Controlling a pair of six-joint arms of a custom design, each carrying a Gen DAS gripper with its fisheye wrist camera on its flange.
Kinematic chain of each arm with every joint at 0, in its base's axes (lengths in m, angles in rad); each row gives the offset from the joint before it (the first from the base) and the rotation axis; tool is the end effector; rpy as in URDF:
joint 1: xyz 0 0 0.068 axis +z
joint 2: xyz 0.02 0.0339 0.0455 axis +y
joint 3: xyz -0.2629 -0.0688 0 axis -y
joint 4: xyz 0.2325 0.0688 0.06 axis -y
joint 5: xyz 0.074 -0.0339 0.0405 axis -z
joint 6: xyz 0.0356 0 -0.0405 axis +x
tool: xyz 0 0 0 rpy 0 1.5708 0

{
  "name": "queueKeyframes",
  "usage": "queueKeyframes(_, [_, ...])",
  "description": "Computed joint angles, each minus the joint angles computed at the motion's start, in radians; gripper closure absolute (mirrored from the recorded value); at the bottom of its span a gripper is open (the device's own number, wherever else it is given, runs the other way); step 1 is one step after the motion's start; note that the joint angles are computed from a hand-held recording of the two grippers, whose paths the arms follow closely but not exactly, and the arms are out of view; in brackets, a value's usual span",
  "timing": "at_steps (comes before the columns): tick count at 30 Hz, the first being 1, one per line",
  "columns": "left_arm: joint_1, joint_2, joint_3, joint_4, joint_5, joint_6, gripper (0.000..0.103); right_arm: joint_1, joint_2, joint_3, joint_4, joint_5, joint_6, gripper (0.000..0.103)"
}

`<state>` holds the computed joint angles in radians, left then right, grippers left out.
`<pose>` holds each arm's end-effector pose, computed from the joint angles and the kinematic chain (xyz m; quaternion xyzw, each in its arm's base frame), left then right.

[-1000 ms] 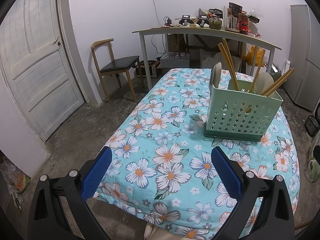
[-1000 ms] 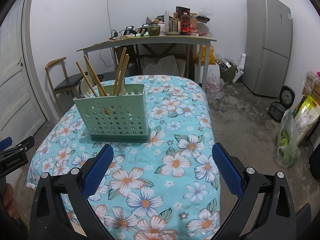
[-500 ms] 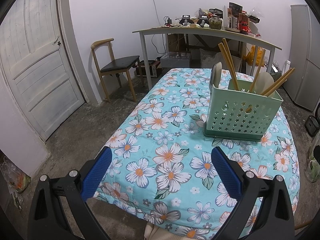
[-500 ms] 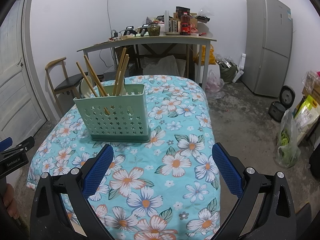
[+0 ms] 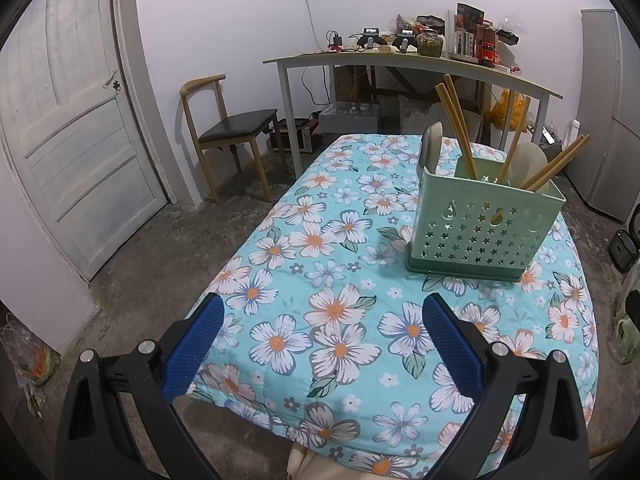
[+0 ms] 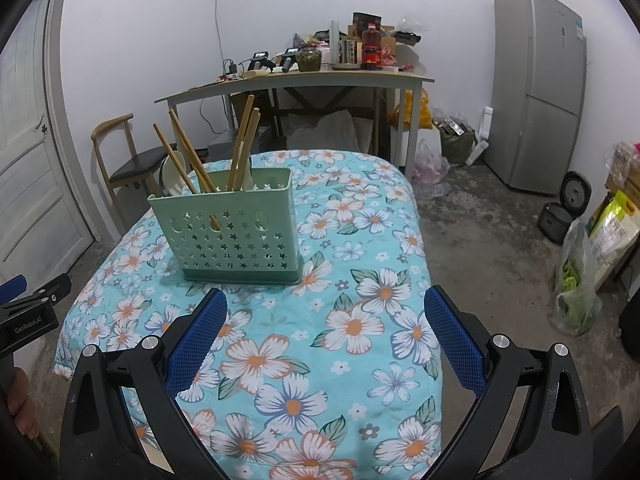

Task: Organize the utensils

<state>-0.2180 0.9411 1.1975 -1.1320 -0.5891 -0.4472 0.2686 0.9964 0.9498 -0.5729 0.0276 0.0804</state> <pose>0.1422 -0.0112 0.3634 -0.2011 0.8825 0.1516 0.3972 0.1945 0.0525 0.3197 -0.0772 0.8856 0.0674 0.4530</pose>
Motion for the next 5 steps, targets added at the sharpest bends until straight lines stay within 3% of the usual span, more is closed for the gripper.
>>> queueKeyframes(5, [-0.001,0.001,0.003,-0.004,0.000,0.000,0.006,0.001,0.000,-0.001,0.002,0.001,0.001,0.008])
